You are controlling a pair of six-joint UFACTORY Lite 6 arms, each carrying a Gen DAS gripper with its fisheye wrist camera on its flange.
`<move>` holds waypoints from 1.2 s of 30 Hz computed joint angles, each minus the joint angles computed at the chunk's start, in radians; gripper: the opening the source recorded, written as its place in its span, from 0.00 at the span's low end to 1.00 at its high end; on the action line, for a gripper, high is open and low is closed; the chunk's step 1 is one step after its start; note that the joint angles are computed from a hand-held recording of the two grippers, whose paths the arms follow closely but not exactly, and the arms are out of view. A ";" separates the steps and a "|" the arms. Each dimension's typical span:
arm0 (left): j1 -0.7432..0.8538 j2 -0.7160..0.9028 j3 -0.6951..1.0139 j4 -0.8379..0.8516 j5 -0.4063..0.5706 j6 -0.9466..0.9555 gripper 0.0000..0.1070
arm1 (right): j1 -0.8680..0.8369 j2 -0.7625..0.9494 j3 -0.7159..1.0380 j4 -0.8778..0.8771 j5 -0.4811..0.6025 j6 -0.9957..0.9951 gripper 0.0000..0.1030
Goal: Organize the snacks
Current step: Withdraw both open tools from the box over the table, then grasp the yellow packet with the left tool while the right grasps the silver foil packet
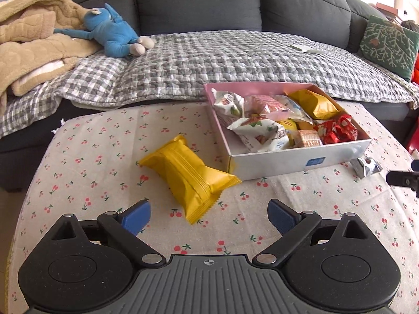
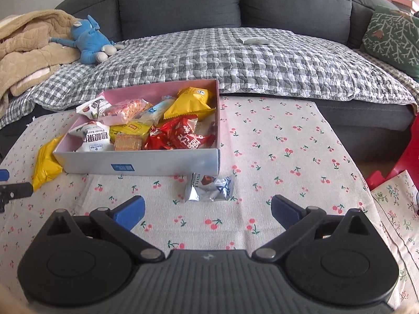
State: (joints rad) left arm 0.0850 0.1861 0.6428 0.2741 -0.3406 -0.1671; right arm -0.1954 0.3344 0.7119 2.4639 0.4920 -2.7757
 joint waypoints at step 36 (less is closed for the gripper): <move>-0.019 0.457 0.499 -0.562 0.145 0.315 0.38 | 0.061 0.281 0.268 0.019 -0.009 -0.065 0.64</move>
State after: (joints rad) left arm 0.0664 0.6431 1.1414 -0.2884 -0.1961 0.1479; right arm -0.1344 0.6155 0.9802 2.4828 0.4833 -2.8403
